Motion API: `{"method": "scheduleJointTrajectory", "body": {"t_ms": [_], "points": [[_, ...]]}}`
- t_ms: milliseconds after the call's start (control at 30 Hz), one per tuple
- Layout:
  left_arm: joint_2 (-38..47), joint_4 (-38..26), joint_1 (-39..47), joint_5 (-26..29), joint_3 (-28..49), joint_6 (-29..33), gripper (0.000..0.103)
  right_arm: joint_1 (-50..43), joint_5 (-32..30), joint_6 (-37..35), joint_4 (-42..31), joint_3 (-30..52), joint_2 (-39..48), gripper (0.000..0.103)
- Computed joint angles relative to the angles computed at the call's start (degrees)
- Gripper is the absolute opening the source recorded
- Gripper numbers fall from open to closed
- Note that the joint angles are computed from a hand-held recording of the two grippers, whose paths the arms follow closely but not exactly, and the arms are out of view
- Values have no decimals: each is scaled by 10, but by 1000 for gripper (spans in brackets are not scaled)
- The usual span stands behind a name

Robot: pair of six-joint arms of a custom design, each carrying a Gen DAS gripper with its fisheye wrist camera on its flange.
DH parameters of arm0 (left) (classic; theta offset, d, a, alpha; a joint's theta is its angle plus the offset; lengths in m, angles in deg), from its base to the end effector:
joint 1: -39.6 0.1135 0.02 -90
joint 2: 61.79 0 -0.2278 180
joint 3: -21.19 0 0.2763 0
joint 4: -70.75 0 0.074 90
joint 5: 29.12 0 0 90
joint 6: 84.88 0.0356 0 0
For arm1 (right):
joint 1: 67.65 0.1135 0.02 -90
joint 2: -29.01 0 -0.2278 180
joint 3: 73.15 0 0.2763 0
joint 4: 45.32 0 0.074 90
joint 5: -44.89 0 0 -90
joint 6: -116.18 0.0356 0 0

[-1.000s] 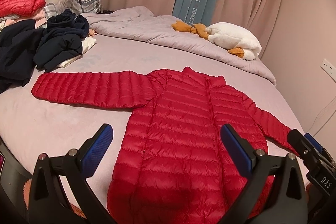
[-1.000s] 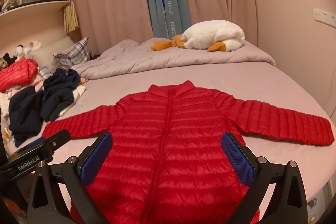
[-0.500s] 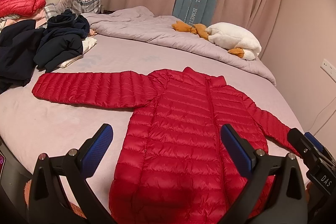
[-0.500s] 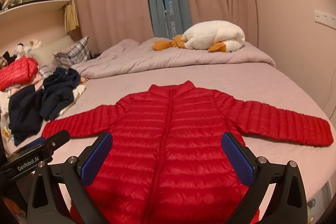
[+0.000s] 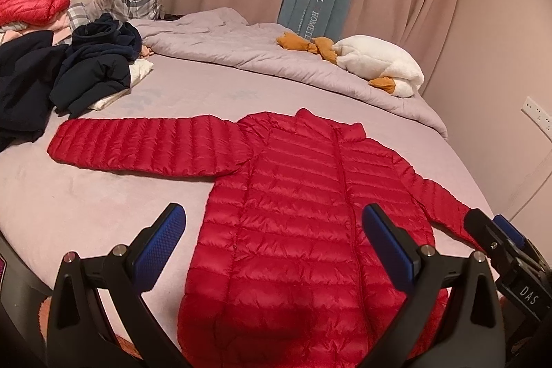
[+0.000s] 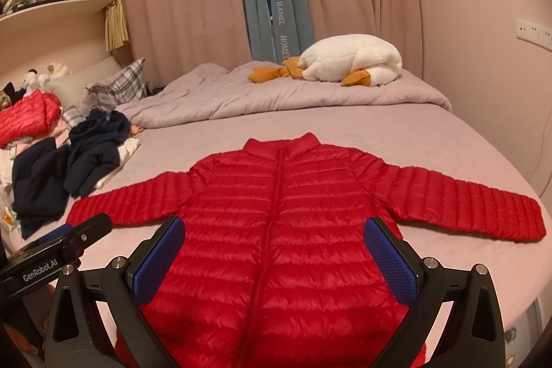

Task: Fold large clothes

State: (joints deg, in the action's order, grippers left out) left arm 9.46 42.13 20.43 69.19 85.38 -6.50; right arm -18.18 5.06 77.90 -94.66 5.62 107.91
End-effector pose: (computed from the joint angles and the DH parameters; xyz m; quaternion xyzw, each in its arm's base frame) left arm 0.2908 -0.1066 0.2315 0.0914 0.8833 -0.1830 0.4218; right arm 0.2257 0.2219 0.2628 0.1635 0.8466 -0.0101 0.5064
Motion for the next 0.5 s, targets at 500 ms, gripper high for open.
{"method": "scheduleJointTrajectory", "body": {"t_ms": [500], "points": [[-3, -11, -5, 9, 5, 4, 102, -3, 3, 5, -7, 5, 5, 103]]}}
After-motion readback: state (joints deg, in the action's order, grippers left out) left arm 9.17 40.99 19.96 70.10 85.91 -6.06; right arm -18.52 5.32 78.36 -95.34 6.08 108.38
